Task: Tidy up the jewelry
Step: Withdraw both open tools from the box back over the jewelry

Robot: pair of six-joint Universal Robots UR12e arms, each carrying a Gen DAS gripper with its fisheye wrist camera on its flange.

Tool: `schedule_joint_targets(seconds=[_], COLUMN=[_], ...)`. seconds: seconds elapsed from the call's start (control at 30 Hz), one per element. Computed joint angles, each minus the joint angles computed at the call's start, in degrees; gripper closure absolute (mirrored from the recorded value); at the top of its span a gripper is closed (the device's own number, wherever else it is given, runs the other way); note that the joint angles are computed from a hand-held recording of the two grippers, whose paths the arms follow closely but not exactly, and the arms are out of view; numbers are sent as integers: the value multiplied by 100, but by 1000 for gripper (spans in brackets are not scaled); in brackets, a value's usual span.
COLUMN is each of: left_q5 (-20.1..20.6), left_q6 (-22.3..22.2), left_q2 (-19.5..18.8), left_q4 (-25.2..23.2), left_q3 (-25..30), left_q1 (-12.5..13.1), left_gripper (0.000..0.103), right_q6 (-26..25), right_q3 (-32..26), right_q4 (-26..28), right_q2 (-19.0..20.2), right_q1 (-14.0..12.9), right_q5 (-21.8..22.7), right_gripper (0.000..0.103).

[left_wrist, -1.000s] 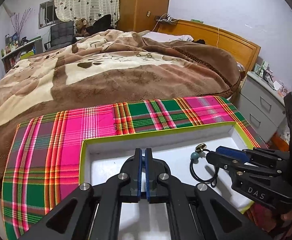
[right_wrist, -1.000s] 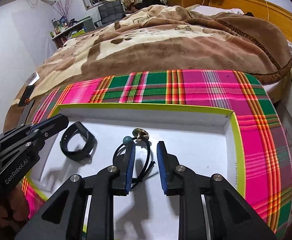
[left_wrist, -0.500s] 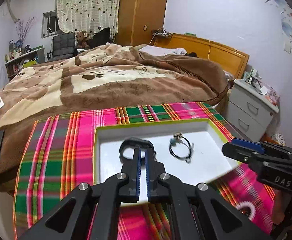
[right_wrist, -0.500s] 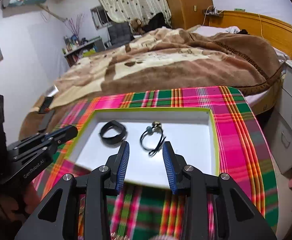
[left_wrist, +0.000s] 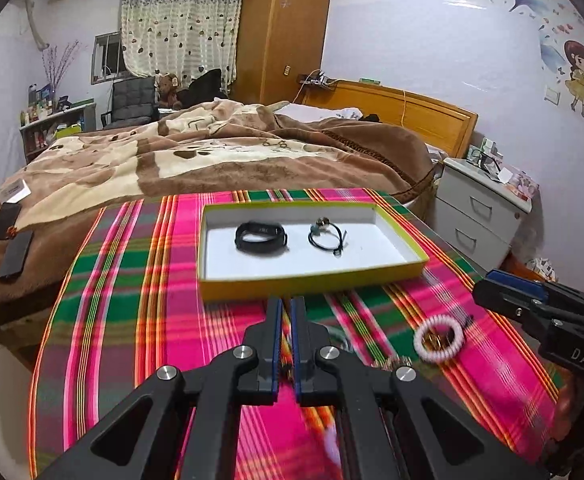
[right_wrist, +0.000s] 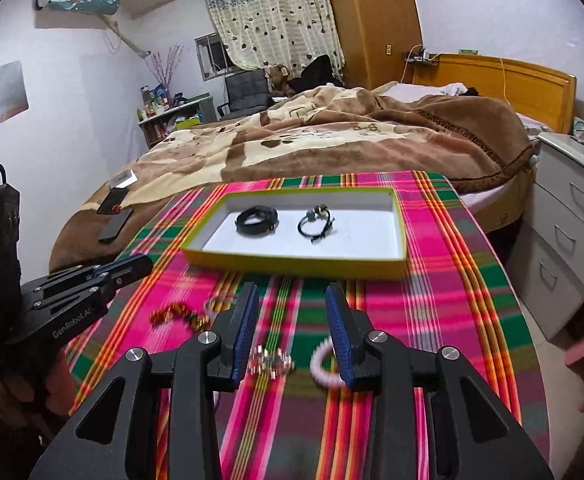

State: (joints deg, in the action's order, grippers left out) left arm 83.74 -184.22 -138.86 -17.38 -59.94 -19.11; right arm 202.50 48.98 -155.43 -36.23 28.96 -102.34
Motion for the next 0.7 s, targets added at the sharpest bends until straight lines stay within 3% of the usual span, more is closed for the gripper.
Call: schedule_joint_targets(seconds=[0.33, 0.7], left_q5=[55, -110], left_q6=[122, 251], left_q2=[481, 668], left_q4=[455, 546], left_q3=[-973, -1354], left_q1=[-48, -81], left_gripper=[100, 100], right_q6=[67, -54], right_q3=[805, 1081], right_q4=[-462, -509], right_q2=[-352, -453], right_q1=[177, 306], right_q5=[-185, -424], right_gripper=[66, 64])
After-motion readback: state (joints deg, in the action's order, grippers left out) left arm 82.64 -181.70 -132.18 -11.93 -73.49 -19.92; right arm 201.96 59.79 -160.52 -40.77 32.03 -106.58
